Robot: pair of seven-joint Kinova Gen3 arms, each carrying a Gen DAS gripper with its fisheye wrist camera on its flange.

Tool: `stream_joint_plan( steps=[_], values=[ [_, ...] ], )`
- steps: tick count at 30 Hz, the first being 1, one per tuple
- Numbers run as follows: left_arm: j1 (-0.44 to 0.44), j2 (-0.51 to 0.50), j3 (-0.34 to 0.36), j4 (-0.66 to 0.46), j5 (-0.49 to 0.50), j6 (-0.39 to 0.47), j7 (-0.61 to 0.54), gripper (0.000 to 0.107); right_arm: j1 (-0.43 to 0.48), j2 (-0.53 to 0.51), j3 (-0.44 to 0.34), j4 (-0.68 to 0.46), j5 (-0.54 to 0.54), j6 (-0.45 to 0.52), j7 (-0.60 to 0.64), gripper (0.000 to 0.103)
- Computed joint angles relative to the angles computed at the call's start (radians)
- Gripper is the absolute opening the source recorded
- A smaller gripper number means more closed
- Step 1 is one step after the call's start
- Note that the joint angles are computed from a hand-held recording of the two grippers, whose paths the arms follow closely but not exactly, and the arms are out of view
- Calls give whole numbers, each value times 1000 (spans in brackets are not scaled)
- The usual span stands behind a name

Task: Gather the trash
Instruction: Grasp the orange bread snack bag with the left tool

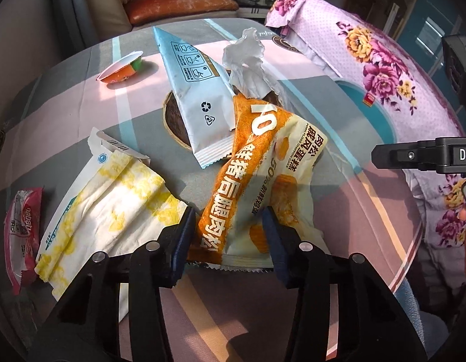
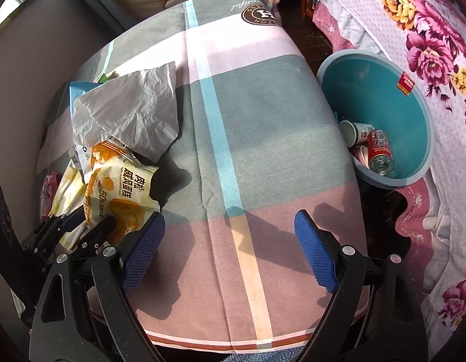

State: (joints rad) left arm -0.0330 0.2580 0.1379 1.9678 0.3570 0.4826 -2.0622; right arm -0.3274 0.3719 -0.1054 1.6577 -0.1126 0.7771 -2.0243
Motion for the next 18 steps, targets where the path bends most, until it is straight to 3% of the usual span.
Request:
stream_joint_plan(
  steps=[7,13,18],
  values=[
    [-98,-50,31,7,206,74,-187,23,-30,13,5,-37,34,15,-20,84],
    [-99,-24,-6,-11,280,137,-261,22,-29,19,-1,-51,28,10,-23,84],
    [-164,28,-5,-30,385,242,-371,22,-11,51,-32,-89,-24,0,38,84]
  ],
)
